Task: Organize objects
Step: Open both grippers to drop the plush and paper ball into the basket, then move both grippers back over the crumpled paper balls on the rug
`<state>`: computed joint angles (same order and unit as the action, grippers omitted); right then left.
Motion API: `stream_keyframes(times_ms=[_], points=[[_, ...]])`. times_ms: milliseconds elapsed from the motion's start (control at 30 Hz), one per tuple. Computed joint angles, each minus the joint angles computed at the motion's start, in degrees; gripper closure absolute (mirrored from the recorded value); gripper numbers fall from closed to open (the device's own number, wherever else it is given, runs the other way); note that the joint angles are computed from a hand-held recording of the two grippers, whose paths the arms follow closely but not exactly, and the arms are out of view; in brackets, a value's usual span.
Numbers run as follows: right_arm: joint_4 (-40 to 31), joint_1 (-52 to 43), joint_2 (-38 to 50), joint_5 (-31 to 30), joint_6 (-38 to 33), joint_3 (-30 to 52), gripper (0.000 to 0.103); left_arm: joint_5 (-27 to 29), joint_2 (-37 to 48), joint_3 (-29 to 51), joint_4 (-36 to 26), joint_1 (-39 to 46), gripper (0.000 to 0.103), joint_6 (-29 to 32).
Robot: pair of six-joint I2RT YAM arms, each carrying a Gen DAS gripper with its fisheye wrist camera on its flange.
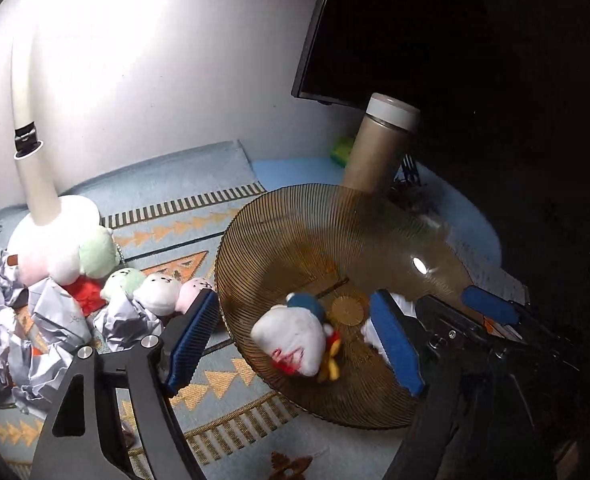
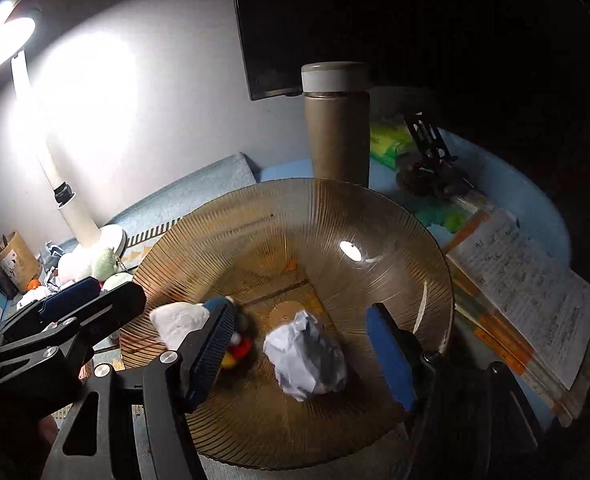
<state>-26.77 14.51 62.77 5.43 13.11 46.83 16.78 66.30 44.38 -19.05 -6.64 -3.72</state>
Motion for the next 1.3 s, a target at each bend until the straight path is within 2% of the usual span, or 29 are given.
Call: stream_keyframes(times_ms=[167, 300, 433, 567, 667, 733, 800, 967, 1033, 1133, 1167, 1300], points=[[-0.75, 1.9, -2.98, -0.48, 0.87, -0.44, 0.036, 2.28, -5.25, -1.05, -2.59, 3.23, 0.026, 0.61], [-2.31, 10.66, -4.98, 3.27, 2.28, 0.96, 0.036, 6.97, -13.64, -1.39, -8.93, 12.55, 0.026, 4.43], [-2.54, 22.41, -3.99, 6.41, 5.63, 2.89, 0.036, 17.89, -18.2, 2.23, -19.91, 32.7, 0.026, 13.3], [-0.02, 34.02, 0.77, 10.47, 8.26, 4.9, 0.036, 29.9, -15.35, 7.78, -29.28, 56.92, 0.026, 26.25], [4.53, 40.11, 5.72, 11.29, 9.33, 4.97, 0.036, 33.54, -10.77, 9.66, -32.21, 70.03, 0.023, 34.34], [8.33, 42.83, 9.78, 11.16, 9.55, 4.75, 0.036, 34.24, -6.66, 9.0, -31.23, 75.68, 0.023, 37.49], [12.54, 44.1, 14.12, 9.75, 9.0, 4.5, 0.036, 32.32, -2.68, 7.08, -27.98, 78.03, 0.023, 38.42], [19.71, 46.2, 23.27, 11.05, 7.53, 4.25, 0.036, 28.69, 2.36, -1.78, -12.92, 77.98, 0.023, 37.9], [21.09, 46.01, 25.32, 10.84, 7.93, 3.96, 0.035, 29.26, 5.15, -2.61, -11.89, 77.36, 0.023, 38.56], [19.86, 45.25, 27.24, 10.95, 9.62, 4.89, 0.035, 26.2, 6.99, -3.06, -10.78, 75.42, 0.023, 37.38], [20.45, 45.22, 27.08, 11.28, 9.73, 4.58, 0.035, 27.0, 7.12, -3.06, -10.81, 75.72, 0.023, 37.79], [20.2, 46.18, 27.73, 13.66, 9.77, 5.03, 0.029, 25.69, 6.65, -3.56, -10.71, 74.86, 0.023, 37.47]])
